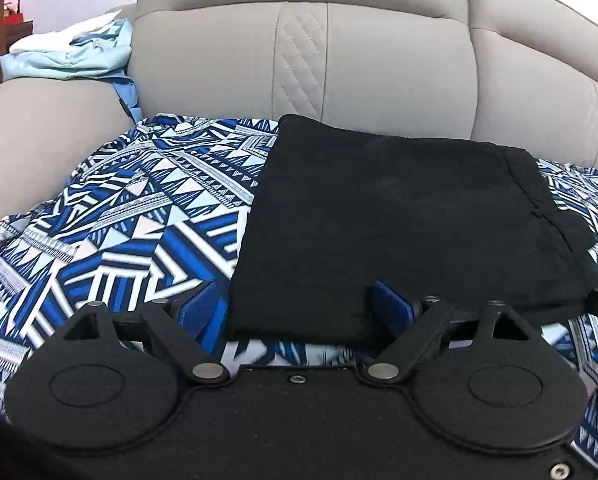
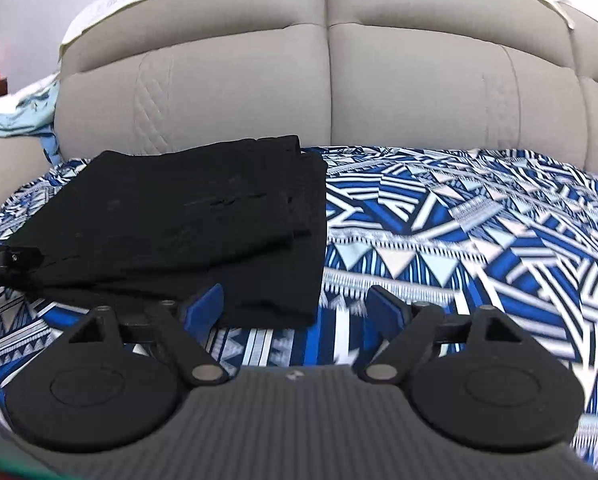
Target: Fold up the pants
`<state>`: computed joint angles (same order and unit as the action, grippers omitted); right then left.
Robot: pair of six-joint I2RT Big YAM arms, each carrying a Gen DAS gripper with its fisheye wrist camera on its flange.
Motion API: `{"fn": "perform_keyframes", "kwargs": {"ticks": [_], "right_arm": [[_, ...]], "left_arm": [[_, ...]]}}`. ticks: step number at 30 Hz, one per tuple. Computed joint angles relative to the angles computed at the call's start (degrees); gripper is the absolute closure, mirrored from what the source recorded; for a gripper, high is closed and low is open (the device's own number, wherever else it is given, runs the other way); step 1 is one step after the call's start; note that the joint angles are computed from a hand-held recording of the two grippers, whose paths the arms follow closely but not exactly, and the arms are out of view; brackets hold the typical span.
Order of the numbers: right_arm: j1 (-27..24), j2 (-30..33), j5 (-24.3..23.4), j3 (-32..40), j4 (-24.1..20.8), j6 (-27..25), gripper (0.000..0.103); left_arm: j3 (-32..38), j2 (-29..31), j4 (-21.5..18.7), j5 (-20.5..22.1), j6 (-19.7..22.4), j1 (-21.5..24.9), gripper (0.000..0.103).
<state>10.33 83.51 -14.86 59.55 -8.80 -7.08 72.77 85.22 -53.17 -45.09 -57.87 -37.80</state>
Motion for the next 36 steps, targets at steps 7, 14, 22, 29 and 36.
{"fn": "perform_keyframes", "kwargs": {"ticks": [7,14,22,29,36], "right_arm": [[1.04,-2.89,1.30,-4.91,2.60,1.60,0.008],[3.49,-2.33,2.85,-5.15,4.14,2.23,0.000],[6.73,-1.07,8.11,-5.96,7.98,1.89,0.000],[8.87,-0.88,9.31,-7.66,11.51,0.60,0.000],[9.46,-0.49,9.72,-7.23,11.48,1.13,0.000]], "left_arm": [[-1.15,-0.31,-1.47,-0.42,-2.81,-3.67,0.007],[-0.81,1.32,-2.76,0.39,-4.24,-3.95,0.001],[-1.32,1.59,0.02,0.54,-0.84,-2.94,0.000],[-2.71,1.22,3.28,-0.28,0.81,-2.62,0.000],[-3.07,1.12,3.90,-0.48,1.13,-2.70,0.000]]}}
